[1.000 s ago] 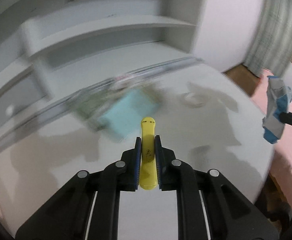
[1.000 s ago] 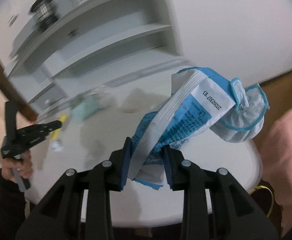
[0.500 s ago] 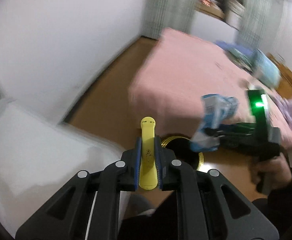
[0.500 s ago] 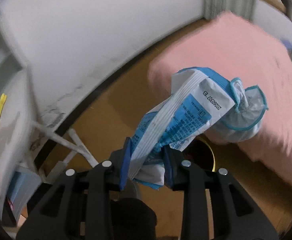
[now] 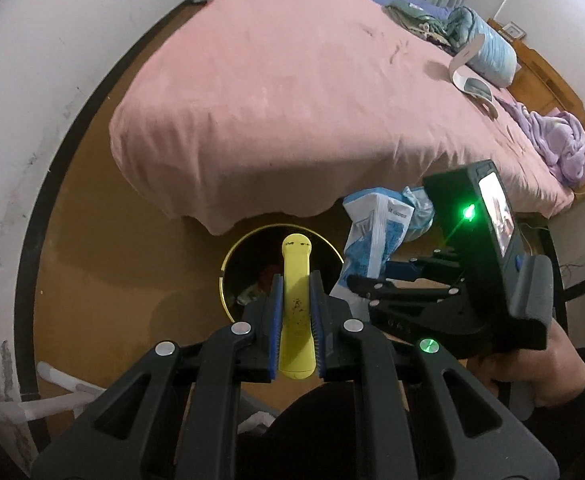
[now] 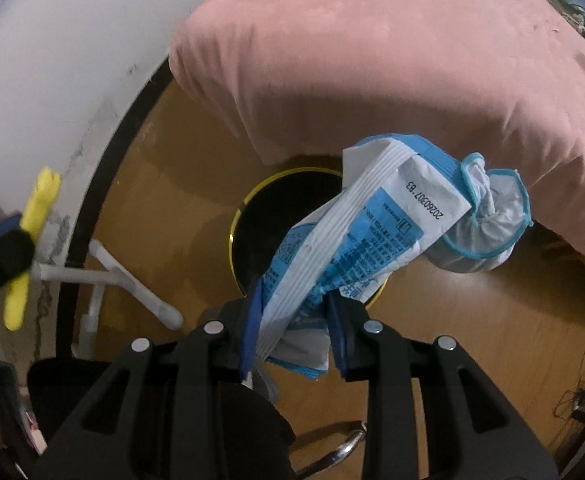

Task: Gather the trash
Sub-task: 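Carry the tube and wrapper to the black bin and open both tools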

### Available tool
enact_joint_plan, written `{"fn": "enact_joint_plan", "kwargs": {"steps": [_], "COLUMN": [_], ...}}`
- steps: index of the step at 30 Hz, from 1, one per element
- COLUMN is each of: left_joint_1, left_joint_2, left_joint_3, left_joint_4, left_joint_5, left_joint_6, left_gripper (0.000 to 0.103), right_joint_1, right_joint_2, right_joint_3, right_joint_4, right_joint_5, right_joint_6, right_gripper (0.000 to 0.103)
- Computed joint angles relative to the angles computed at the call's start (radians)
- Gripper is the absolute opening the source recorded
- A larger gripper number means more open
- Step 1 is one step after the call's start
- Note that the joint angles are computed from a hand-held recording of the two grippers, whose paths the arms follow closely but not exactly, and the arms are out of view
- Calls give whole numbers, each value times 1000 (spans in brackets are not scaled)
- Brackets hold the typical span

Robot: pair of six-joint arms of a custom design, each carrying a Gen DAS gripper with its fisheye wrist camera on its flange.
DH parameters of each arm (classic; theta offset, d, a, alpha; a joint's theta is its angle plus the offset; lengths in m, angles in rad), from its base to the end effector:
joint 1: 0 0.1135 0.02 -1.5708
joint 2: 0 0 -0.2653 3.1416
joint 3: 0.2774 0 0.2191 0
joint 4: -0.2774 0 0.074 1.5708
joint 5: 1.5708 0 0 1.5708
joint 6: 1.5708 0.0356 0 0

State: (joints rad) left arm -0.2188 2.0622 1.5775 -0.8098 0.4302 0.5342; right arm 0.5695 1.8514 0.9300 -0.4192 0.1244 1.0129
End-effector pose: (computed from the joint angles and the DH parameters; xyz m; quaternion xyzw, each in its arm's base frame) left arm 0.3761 -0.0988 0.2000 0.3831 0.8891 -0.1877 0.1661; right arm 0.2497 0.1546 0.1304 0.2250 0.9656 0.0381 0.1245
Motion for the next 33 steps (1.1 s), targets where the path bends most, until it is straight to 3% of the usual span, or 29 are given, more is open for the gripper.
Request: {"fn": "enact_joint_plan", "kwargs": {"steps": [9,11,12,33], "left_joint_1": [-8,2,2,7], "left_joint_2": [1,-12,-13,33], "left_joint_3": [-5,-10,-12,47], "left_joint_4": [8,-9,-8,-68], "left_joint_5": [6,11,10,53], "left_joint_6": [-27,-18,-17,-45], "left_gripper": [12,12,12,13], "right_joint_1": [-1,0,4,-26], "right_joint_2": [-23,-41,-53,-140], "right_joint_3": [-14,-18,-25,-104], "right_joint_4": [3,-2,5,29], "right_joint_5": [0,12,25,72], "right_joint_6": [-26,-12,-4,109], "right_gripper": [34,64,69,70]}}
